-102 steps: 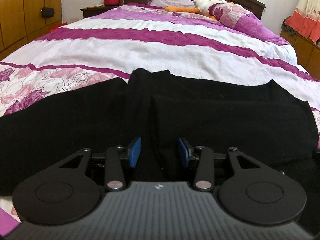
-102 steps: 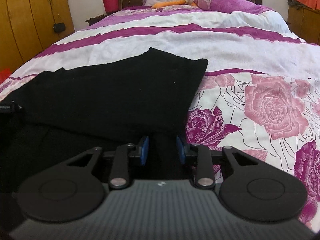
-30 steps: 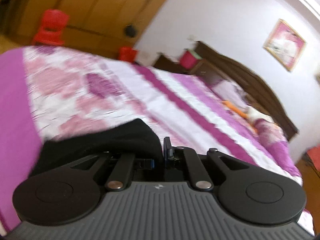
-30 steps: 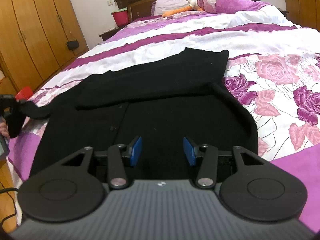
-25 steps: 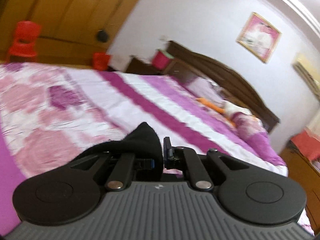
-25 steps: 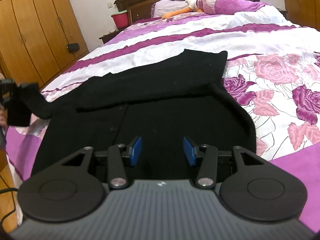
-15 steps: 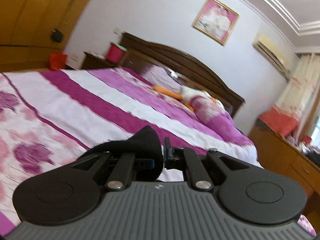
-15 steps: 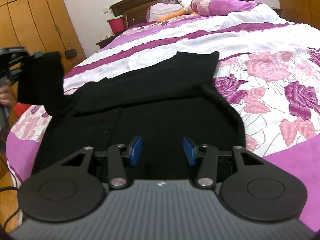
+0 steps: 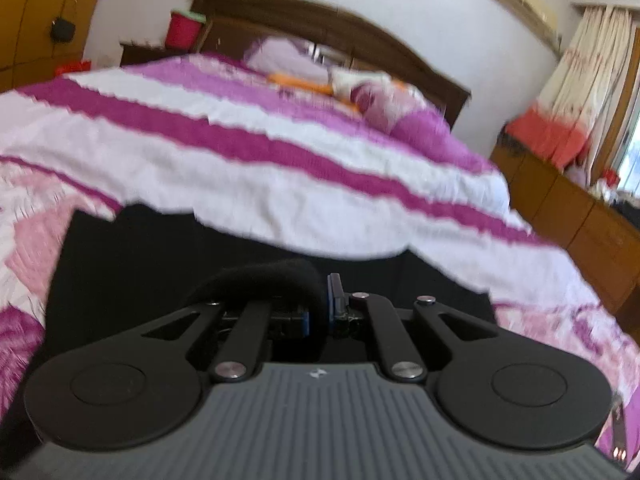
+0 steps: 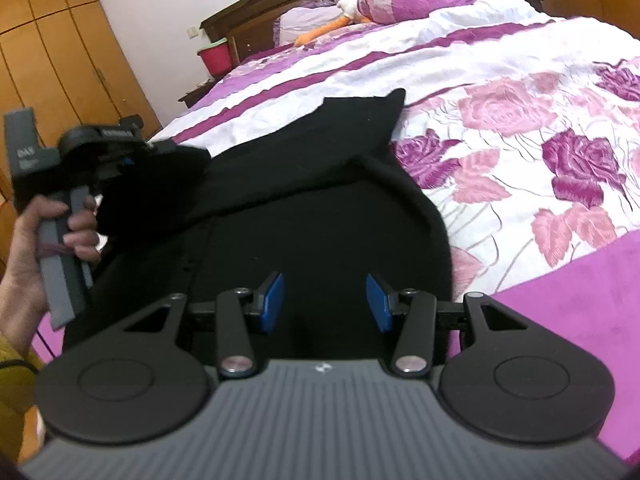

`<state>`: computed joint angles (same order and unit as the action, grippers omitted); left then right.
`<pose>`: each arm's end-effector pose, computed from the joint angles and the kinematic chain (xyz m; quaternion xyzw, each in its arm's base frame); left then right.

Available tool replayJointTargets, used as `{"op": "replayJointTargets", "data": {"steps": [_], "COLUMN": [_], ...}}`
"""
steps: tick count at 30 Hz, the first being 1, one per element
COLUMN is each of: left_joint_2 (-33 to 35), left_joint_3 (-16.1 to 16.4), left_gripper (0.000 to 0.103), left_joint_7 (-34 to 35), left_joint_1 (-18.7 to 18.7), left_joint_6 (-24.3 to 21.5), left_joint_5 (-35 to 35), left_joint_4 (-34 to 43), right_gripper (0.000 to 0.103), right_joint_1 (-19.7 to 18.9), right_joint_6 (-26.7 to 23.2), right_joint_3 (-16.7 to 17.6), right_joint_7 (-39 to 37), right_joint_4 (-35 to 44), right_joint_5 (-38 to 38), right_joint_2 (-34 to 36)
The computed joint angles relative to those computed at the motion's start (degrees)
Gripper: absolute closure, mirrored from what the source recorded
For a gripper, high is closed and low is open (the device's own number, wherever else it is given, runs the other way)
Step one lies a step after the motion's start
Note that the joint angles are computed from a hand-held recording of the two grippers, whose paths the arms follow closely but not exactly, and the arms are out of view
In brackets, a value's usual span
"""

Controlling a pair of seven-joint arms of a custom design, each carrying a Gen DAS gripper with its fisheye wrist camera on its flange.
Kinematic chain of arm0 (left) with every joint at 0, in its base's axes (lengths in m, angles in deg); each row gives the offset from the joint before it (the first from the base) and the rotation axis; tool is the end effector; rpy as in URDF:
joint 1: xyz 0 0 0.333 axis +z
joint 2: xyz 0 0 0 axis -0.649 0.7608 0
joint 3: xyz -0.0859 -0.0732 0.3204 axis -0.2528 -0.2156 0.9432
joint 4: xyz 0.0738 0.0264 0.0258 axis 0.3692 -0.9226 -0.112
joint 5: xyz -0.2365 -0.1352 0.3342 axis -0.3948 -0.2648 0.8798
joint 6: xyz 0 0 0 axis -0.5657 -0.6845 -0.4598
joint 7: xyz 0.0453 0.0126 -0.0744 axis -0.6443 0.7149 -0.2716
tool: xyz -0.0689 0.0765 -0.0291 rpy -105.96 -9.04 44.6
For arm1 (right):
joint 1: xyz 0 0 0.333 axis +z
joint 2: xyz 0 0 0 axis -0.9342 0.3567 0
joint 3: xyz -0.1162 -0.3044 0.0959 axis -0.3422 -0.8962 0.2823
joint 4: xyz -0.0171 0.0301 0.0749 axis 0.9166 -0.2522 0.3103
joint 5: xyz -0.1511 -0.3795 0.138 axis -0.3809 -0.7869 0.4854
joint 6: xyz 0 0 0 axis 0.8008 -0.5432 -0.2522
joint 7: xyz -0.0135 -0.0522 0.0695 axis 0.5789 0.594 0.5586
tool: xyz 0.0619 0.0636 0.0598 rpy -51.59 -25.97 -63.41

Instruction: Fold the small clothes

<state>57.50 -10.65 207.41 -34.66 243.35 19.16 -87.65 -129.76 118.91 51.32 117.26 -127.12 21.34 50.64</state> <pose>0.7957 -0.1908 0.4530 -0.4896 0.7043 -0.5023 0.1094 0.5226 0.1443 0.4386 -0.4283 0.7800 -0.2657 0.3708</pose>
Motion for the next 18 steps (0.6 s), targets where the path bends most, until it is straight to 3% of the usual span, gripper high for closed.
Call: {"op": "replayJointTargets", "data": {"steps": [5, 7, 12, 18], "left_joint_2": [2.23, 2.18, 0.06, -5.63], "left_joint_3": [8.46, 7.78, 4.82, 4.33], "left_gripper": [0.090, 0.083, 0.052, 0.045], "left_joint_7": [-9.31, -9.40, -5.32, -2.90], "left_joint_1": [-6.09, -5.38, -2.57, -0.12], "left_joint_6": [-5.60, -5.76, -4.27, -4.97], "left_joint_5": [10.41, 11.51, 11.26, 9.18], "left_joint_4": [3.31, 2.29, -1.99, -8.39], "right_gripper": [0.055, 0.055, 0.055, 0.055], "right_joint_1": [-0.58, -0.79, -0.40, 0.68], "right_joint_6": [0.94, 1.05, 0.41, -0.01], "right_joint_3": [0.52, 0.77, 0.60, -0.25], "right_joint_7": [0.06, -0.18, -0.35, -0.03], "right_joint_4": [-0.56, -0.57, -0.46, -0.42], "right_joint_5": [0.73, 1.04, 1.60, 1.19], "right_joint_2": [0.41, 0.41, 0.16, -0.45]}}
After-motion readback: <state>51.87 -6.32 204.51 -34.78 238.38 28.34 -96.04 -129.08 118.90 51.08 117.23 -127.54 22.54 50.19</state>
